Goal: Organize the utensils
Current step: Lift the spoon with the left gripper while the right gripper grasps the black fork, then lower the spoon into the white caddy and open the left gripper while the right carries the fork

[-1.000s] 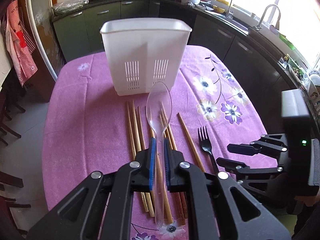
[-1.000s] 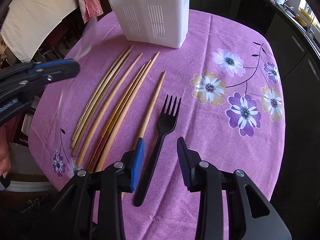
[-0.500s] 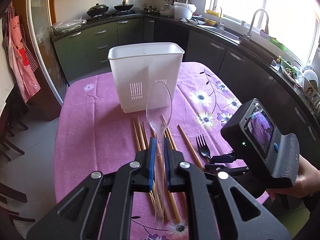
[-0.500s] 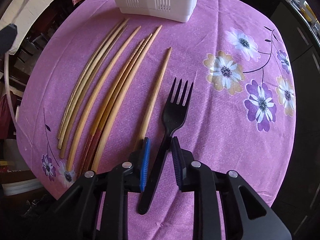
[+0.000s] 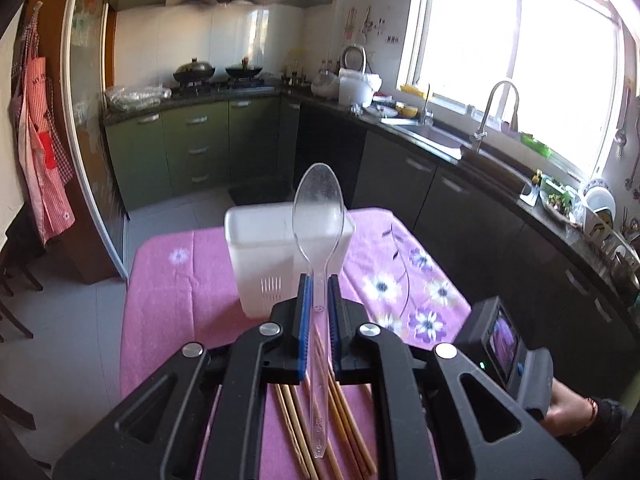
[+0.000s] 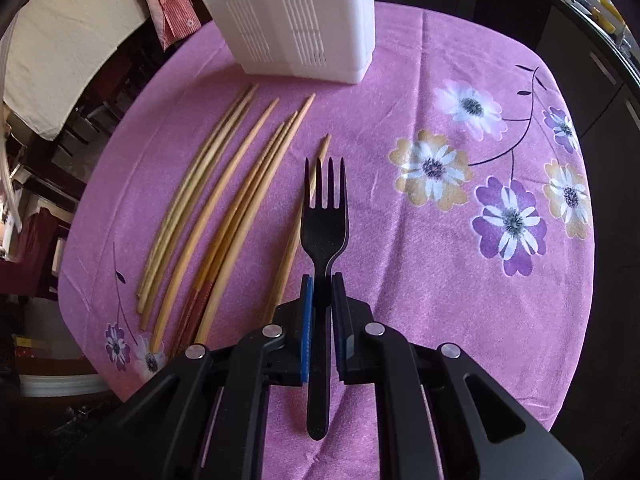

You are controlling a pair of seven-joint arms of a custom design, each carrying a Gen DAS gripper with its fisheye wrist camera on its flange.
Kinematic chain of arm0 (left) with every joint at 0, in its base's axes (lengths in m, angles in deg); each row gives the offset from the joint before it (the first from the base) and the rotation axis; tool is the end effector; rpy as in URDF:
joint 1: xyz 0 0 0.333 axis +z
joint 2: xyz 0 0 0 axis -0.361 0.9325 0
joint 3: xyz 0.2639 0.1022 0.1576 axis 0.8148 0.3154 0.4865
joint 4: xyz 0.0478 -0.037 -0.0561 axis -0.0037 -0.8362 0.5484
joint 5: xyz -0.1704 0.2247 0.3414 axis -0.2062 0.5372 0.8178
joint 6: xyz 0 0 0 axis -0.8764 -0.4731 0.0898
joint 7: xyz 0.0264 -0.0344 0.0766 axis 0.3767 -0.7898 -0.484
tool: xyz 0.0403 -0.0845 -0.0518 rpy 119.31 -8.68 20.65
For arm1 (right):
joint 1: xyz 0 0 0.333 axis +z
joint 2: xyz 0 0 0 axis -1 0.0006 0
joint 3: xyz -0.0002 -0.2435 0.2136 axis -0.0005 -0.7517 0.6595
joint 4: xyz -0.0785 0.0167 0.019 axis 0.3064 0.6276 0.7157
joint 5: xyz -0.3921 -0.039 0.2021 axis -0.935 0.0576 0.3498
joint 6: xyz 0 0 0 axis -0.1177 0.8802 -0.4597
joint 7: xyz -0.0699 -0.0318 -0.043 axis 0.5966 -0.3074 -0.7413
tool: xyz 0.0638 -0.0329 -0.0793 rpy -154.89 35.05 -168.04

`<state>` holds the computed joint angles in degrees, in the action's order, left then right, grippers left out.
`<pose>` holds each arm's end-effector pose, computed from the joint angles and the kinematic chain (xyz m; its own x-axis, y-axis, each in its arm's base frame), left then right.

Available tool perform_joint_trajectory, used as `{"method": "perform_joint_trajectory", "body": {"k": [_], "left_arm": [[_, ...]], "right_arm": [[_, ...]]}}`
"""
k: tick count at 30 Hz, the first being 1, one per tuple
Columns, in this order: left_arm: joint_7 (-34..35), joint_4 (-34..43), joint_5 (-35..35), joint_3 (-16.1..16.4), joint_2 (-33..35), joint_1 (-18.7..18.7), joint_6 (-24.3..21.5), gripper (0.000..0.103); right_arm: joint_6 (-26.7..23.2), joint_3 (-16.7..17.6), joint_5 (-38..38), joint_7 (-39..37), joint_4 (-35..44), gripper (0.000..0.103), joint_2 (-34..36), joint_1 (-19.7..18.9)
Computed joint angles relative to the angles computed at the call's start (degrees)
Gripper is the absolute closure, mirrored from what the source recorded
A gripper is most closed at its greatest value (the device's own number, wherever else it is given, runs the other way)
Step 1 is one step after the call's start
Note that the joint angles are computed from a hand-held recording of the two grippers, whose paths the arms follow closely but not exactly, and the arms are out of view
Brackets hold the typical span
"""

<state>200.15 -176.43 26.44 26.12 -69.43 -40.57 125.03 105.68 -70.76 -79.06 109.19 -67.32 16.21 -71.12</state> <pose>0.5239 -0.3220 0.6513 -0.7316 -0.6745 0.0992 -0.4441 0.3610 -0.8201 0.4235 0.1566 0.4896 -0.1486 -0.9662 -0.2106 -0.9034 0.2192 -0.3685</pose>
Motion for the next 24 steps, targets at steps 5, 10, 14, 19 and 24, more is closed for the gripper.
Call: {"method": "perform_joint_trajectory", "body": {"k": [5,10,14,19,24], "left_arm": [[8.18,8.5,-7.8,-1.18,6.72,-2.03,10.49,0.094],[9.01,19.76,-9.44,-4.46,17.48,-1.55,16.88,0.094],[-1.63,26.06,3.13,-1.99,25.34,-4.69,21.87,0.095],[-9.76,29.16,13.46,1.09,30.18,-6.95,23.2,0.095],[-11.32,25.39,17.02,-1.72,29.36,-3.63,21.8,0.094]], "right_arm": [[6.75,-1.13,1.5,0.32,-6.28,0.093,-7.12,0.65],[10.83,-1.89,2.36,1.3,-12.34,0.093,-13.92,1.52],[12.99,-2.17,2.72,2.64,-13.17,0.093,-14.95,2.05],[14.51,-2.46,2.01,3.55,-13.97,0.093,-16.24,1.73],[15.55,-2.23,0.42,3.77,-13.25,0.093,-16.6,0.98]]}}
